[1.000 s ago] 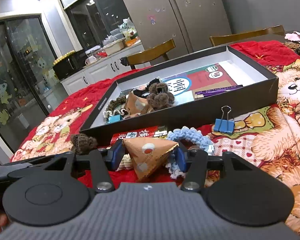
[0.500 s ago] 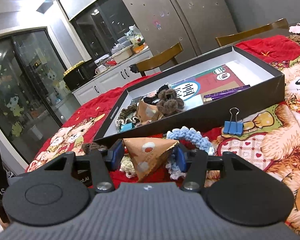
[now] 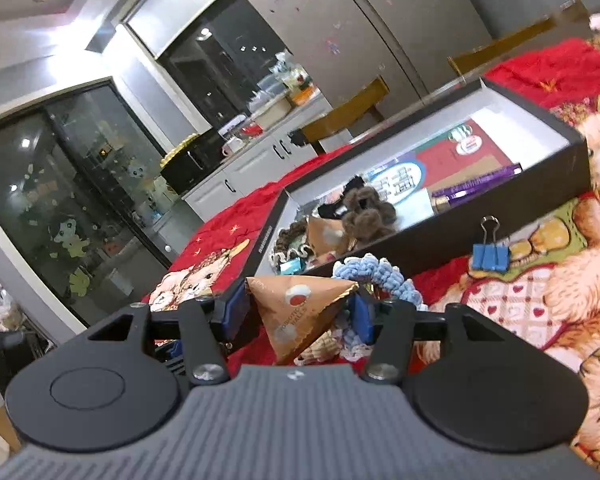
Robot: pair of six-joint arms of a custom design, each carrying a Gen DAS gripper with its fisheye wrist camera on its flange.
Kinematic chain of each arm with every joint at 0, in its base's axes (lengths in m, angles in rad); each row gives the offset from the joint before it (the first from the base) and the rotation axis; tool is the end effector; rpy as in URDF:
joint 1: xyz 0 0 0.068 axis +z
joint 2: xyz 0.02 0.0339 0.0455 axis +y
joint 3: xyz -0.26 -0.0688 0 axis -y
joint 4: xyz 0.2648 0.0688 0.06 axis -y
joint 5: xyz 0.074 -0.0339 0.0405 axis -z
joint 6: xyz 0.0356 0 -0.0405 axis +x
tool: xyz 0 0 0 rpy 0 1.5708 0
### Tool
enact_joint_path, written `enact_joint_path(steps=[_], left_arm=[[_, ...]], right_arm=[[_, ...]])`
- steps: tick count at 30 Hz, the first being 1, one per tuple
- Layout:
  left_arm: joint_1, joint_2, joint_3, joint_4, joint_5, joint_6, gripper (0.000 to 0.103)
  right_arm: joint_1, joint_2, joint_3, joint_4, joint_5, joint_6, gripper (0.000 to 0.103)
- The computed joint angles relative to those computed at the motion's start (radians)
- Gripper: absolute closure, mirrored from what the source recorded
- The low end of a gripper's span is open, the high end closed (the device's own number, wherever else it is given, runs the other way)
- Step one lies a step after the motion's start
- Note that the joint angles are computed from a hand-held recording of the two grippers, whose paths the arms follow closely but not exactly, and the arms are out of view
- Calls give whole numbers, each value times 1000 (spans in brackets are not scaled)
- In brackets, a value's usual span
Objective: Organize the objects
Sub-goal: 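Lift the hair clip and paper triangle off the quilt with both tools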
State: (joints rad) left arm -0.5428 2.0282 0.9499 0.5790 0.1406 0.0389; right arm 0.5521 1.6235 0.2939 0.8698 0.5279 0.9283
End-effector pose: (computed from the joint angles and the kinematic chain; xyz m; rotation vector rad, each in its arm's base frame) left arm 0.3475 -0.2154 0.0895 0.6845 1.9814 -0.4528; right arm 0.2215 0.1154 0.0838 0.6902 1.8658 0.4298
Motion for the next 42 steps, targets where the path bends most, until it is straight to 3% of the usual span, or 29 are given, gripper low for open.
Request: enact_joint_path(steps=[6,11,16,21,25,28,36,42], left_arm=[[-1,-3,2,-9,-16,-11,55],[-15,-36,-51,26,-128,-47,55],[-12,-120,-131,-45,-105,-27,55],[-21,-193,-256,45,-91,9,55],[-19,-213,-299,98,-77,-5,54],[-7,-214,-298,93,-56,-22,54],[8,-196,-259,31,-9,-24,54],[8,-191,-250,17,-3,-13,54]], right_arm=[[11,46,47,-95,11,35,41],[118,83,86,-126,186,-49,34],[134,84,79,-86,204,-104,30],[131,79,79,-81,189,-129,27],[154,98,47,47,196,-178,29],[164,101,69,8,174,-197,34],[97,87,110,-167,67,-94,56],[93,82,82,-133,41,-79,66]])
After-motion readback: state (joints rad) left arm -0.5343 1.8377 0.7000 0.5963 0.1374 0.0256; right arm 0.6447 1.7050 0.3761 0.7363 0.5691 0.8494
